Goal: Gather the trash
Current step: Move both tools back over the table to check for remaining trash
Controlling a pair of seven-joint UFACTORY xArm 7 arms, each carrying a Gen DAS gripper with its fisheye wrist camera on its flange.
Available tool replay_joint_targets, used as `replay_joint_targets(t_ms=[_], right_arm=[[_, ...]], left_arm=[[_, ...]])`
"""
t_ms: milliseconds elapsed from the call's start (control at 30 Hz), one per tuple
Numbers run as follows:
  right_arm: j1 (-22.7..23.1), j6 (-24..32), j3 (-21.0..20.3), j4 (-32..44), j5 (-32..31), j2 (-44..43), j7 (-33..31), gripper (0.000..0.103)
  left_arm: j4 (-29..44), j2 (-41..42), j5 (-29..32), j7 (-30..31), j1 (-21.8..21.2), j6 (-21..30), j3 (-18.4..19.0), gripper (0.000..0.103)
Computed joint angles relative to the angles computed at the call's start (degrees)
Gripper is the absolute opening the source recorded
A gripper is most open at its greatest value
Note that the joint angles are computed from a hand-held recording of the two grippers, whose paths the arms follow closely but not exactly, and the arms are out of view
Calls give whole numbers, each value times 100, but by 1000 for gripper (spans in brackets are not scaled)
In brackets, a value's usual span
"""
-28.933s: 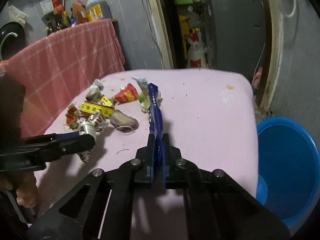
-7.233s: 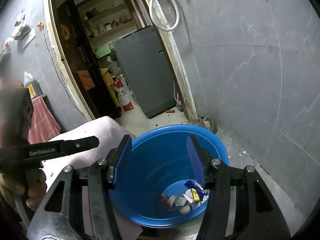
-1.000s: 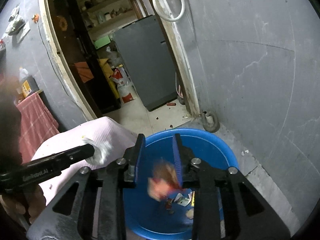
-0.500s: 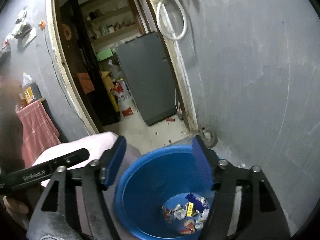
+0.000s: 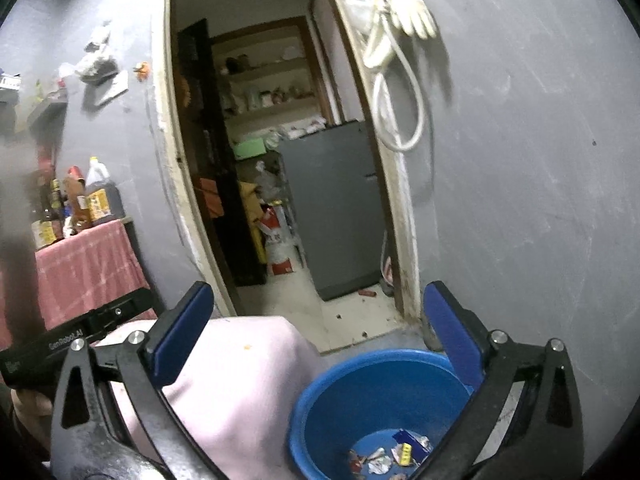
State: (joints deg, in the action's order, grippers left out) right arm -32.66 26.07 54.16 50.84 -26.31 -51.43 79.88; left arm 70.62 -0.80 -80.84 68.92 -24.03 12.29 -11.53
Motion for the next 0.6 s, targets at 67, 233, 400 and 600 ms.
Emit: replay_joint_targets(t_ms=[67,233,400,600], right_arm=[[-152,2,142,236,-30,32,13,103],[-555,-67,482,763,63,35,-72,103],[-1017,-221,888,1326,348,28,-312,103],[-1613,-444,1385,1983,714,-46,-587,103]], left_arm=[[-90,-178,-141,141,50,2,66,99],[-259,-527,-539,527,142,-9,274,101],[-446,-869,-869,896,297,-54,485,101],[-669,-1226,-1484,1554,646,1,733,101]])
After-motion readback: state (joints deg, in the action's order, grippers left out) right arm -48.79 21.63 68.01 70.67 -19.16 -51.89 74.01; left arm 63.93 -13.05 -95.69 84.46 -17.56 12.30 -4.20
